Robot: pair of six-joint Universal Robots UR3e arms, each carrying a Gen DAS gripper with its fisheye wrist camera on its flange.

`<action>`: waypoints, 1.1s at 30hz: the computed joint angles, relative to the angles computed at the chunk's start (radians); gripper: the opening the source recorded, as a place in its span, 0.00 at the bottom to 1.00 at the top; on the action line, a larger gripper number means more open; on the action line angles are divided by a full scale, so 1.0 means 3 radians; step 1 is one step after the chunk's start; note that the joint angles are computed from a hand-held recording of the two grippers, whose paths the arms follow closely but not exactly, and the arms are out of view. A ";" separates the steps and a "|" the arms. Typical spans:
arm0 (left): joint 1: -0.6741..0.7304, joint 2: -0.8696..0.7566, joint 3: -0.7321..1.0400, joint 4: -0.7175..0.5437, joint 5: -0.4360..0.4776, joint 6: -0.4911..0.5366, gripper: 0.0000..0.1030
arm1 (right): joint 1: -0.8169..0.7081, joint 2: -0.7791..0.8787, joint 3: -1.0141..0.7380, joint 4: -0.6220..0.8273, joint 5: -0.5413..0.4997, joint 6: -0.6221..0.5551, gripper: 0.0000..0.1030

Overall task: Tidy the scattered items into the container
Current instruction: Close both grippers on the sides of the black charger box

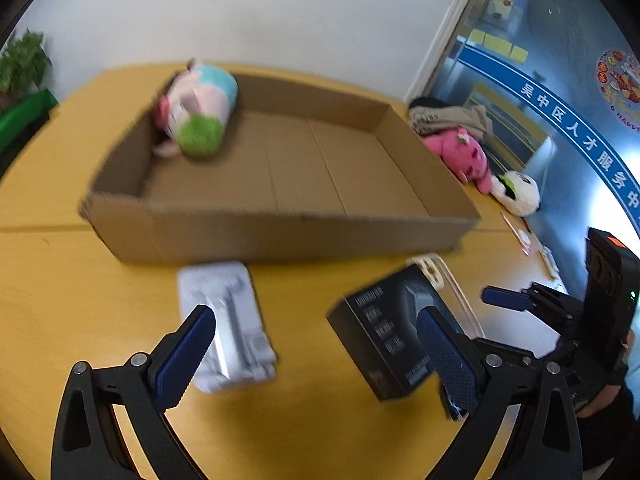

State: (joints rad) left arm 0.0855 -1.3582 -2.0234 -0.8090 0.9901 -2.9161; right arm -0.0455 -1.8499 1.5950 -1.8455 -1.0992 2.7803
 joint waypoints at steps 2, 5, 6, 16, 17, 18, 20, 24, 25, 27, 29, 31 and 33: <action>-0.0011 -0.0066 -0.0008 -0.0163 -0.0153 0.0038 0.97 | -0.0097 0.0035 -0.0033 0.0223 0.0194 -0.0105 0.78; -0.0041 -0.0210 0.0017 -0.0308 -0.0379 0.0039 0.96 | -0.0064 0.0152 -0.0112 0.0424 0.0328 -0.0218 0.78; -0.0055 -0.0276 0.0038 -0.0347 -0.0454 0.0042 0.96 | -0.0010 0.0182 -0.0104 0.0365 0.0296 -0.0189 0.78; -0.0280 -0.0854 0.0261 -0.0414 -0.0473 -0.0173 0.71 | 0.0258 0.0473 -0.0294 0.0488 0.0209 -0.0192 0.80; -0.0275 -0.0808 0.0234 -0.0421 -0.0441 -0.0171 0.72 | 0.0291 0.0469 -0.0299 0.0516 0.0230 -0.0201 0.80; -0.0261 -0.0759 0.0212 -0.0444 -0.0404 -0.0153 0.72 | 0.0340 0.0470 -0.0317 0.0557 0.0234 -0.0220 0.80; -0.0190 -0.0670 0.0162 -0.0569 -0.0412 -0.0057 0.72 | 0.0385 0.0472 -0.0349 0.0659 0.0278 -0.0297 0.80; -0.0021 -0.0569 0.0160 -0.0987 -0.0550 0.0232 0.66 | 0.0213 0.0438 -0.0338 0.0829 0.0511 -0.0286 0.80; -0.0003 -0.0554 0.0166 -0.1030 -0.0549 0.0262 0.66 | 0.0168 0.0433 -0.0332 0.0824 0.0535 -0.0242 0.80; 0.0020 -0.0524 0.0172 -0.1048 -0.0519 0.0273 0.66 | 0.0126 0.0474 -0.0361 0.0823 0.0555 -0.0170 0.80; 0.0023 -0.0560 0.0204 -0.1023 -0.0504 0.0238 0.66 | 0.0145 0.0589 -0.0438 0.0787 0.0509 -0.0082 0.80; 0.0041 -0.0605 0.0219 -0.1005 -0.0524 0.0198 0.66 | 0.0156 0.0679 -0.0463 0.0718 0.0494 0.0030 0.79; 0.0042 -0.0647 0.0212 -0.0957 -0.0537 0.0153 0.69 | 0.0173 0.0753 -0.0475 0.0639 0.0499 0.0147 0.75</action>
State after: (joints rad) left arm 0.0981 -1.5522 -1.9597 -1.0961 0.8291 -2.8702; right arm 0.0065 -1.6240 1.4525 -1.6538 -0.9494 2.8244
